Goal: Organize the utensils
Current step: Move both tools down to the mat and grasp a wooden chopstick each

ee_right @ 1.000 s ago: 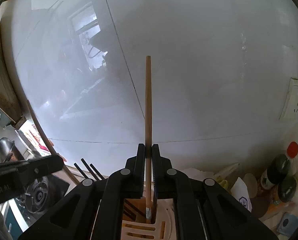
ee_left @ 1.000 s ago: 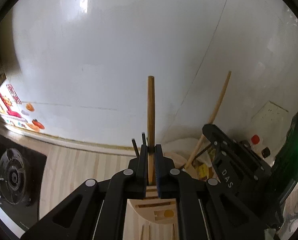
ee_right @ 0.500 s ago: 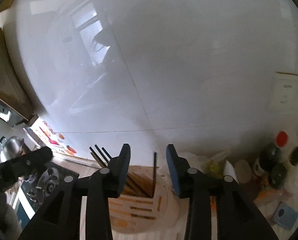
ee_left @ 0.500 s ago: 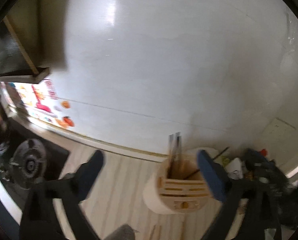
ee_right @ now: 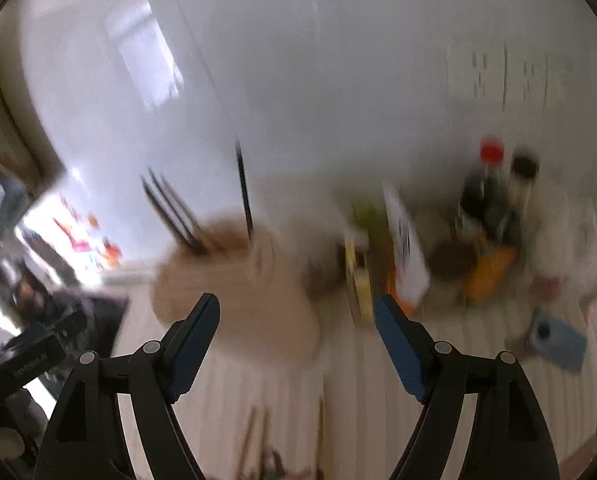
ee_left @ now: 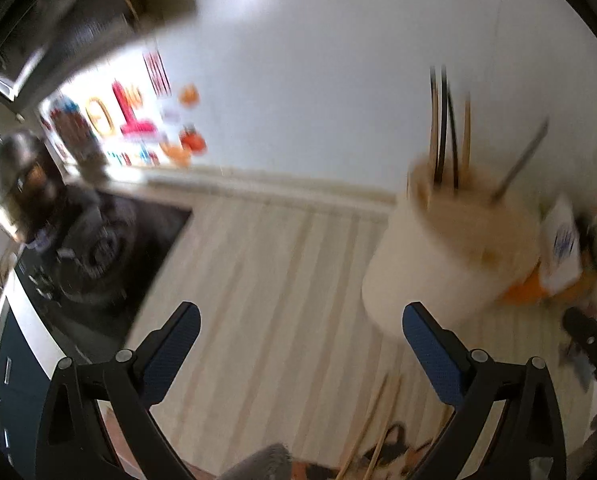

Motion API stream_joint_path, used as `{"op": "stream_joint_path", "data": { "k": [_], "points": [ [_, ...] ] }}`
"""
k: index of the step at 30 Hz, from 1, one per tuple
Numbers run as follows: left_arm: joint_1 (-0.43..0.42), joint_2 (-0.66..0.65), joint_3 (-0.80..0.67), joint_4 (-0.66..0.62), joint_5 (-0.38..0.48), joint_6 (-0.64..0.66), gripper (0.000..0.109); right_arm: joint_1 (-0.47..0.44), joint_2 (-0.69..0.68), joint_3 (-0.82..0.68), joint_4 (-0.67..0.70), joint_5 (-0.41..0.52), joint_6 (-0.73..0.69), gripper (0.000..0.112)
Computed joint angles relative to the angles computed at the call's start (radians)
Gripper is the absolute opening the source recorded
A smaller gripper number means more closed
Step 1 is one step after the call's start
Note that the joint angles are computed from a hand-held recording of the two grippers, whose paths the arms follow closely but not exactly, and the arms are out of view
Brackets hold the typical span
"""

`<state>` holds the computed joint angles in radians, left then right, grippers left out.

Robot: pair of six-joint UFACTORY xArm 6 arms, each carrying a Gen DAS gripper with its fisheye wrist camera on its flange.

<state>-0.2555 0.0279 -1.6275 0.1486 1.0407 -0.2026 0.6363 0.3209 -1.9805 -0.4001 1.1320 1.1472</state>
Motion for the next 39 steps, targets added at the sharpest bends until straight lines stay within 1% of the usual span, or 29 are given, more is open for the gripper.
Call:
{"op": "stream_joint_path", "data": {
  "k": [2, 4, 6, 7, 8, 10, 11, 13, 14, 15, 16, 17, 18, 19, 20, 22, 23, 24, 25, 26, 27, 30, 34, 36, 39],
  "points": [
    [-0.007, -0.019, 0.085, 0.006, 0.000, 0.009, 0.103, -0.001, -0.005, 0.063, 0.080, -0.016, -0.007, 0.081],
    [-0.015, -0.026, 0.147, 0.005, 0.014, 0.031, 0.103, -0.007, 0.000, 0.131, 0.195, -0.031, -0.037, 0.069],
    [-0.023, -0.033, 0.193, 0.013, 0.027, 0.044, 0.103, -0.012, 0.017, 0.176, 0.291, -0.028, -0.071, 0.051],
    [-0.026, -0.035, 0.214, 0.015, 0.033, 0.054, 0.103, -0.014, 0.018, 0.222, 0.344, -0.043, -0.081, 0.047],
    [-0.030, -0.038, 0.239, 0.018, 0.035, 0.062, 0.103, -0.014, 0.021, 0.240, 0.363, -0.043, -0.083, 0.041],
    [-0.036, -0.042, 0.277, 0.021, 0.038, 0.076, 0.103, -0.013, 0.027, 0.290, 0.412, -0.047, -0.095, 0.036],
    [-0.043, -0.048, 0.294, 0.022, 0.042, 0.080, 0.103, -0.012, 0.031, 0.303, 0.428, -0.046, -0.106, 0.031],
    [-0.053, -0.050, 0.318, 0.019, 0.052, 0.098, 0.103, -0.011, 0.041, 0.320, 0.460, -0.039, -0.131, 0.028],
    [-0.057, -0.048, 0.325, 0.016, 0.055, 0.108, 0.102, -0.009, 0.043, 0.330, 0.477, -0.043, -0.147, 0.022],
    [-0.060, -0.042, 0.325, 0.006, 0.062, 0.126, 0.101, -0.005, 0.052, 0.330, 0.488, -0.035, -0.171, 0.017],
    [-0.065, -0.035, 0.329, -0.012, 0.073, 0.151, 0.099, 0.000, 0.051, 0.333, 0.481, -0.038, -0.172, 0.017],
    [-0.070, -0.036, 0.337, -0.018, 0.080, 0.161, 0.094, 0.004, 0.053, 0.322, 0.469, -0.021, -0.172, 0.014],
    [-0.073, -0.033, 0.342, -0.025, 0.083, 0.173, 0.087, 0.006, 0.058, 0.309, 0.462, -0.002, -0.173, 0.007],
    [-0.075, -0.025, 0.341, -0.036, 0.086, 0.190, 0.084, 0.010, 0.061, 0.292, 0.440, 0.037, -0.162, 0.005],
    [-0.079, -0.019, 0.342, -0.040, 0.089, 0.197, 0.076, 0.012, 0.062, 0.285, 0.431, 0.054, -0.157, 0.005],
    [-0.073, -0.015, 0.347, -0.082, 0.080, 0.222, 0.066, 0.008, 0.029, 0.326, 0.437, 0.051, -0.151, 0.005],
    [-0.075, -0.012, 0.347, -0.082, 0.079, 0.219, 0.045, 0.006, 0.014, 0.341, 0.435, 0.067, -0.145, 0.005],
    [-0.073, -0.007, 0.343, -0.093, 0.083, 0.223, 0.032, 0.003, -0.002, 0.360, 0.433, 0.073, -0.143, 0.005],
    [-0.069, -0.005, 0.341, -0.107, 0.080, 0.224, 0.024, 0.000, -0.025, 0.388, 0.437, 0.072, -0.143, 0.005],
    [-0.063, -0.001, 0.334, -0.126, 0.081, 0.232, 0.011, -0.004, -0.045, 0.415, 0.443, 0.067, -0.144, 0.005],
    [-0.059, 0.006, 0.324, -0.119, 0.087, 0.221, 0.005, -0.007, -0.065, 0.441, 0.447, 0.066, -0.144, 0.005],
    [-0.031, 0.035, 0.287, -0.107, 0.101, 0.187, 0.005, -0.021, -0.133, 0.524, 0.465, 0.060, -0.144, 0.005],
    [-0.002, 0.061, 0.247, -0.119, 0.127, 0.181, 0.006, -0.045, -0.191, 0.606, 0.524, 0.023, -0.170, 0.006],
    [0.001, 0.063, 0.242, -0.116, 0.128, 0.183, 0.007, -0.062, -0.192, 0.613, 0.545, 0.026, -0.198, 0.008],
    [-0.012, 0.054, 0.252, -0.097, 0.124, 0.174, 0.006, -0.071, -0.187, 0.600, 0.527, 0.045, -0.212, 0.008]
  ]
}}
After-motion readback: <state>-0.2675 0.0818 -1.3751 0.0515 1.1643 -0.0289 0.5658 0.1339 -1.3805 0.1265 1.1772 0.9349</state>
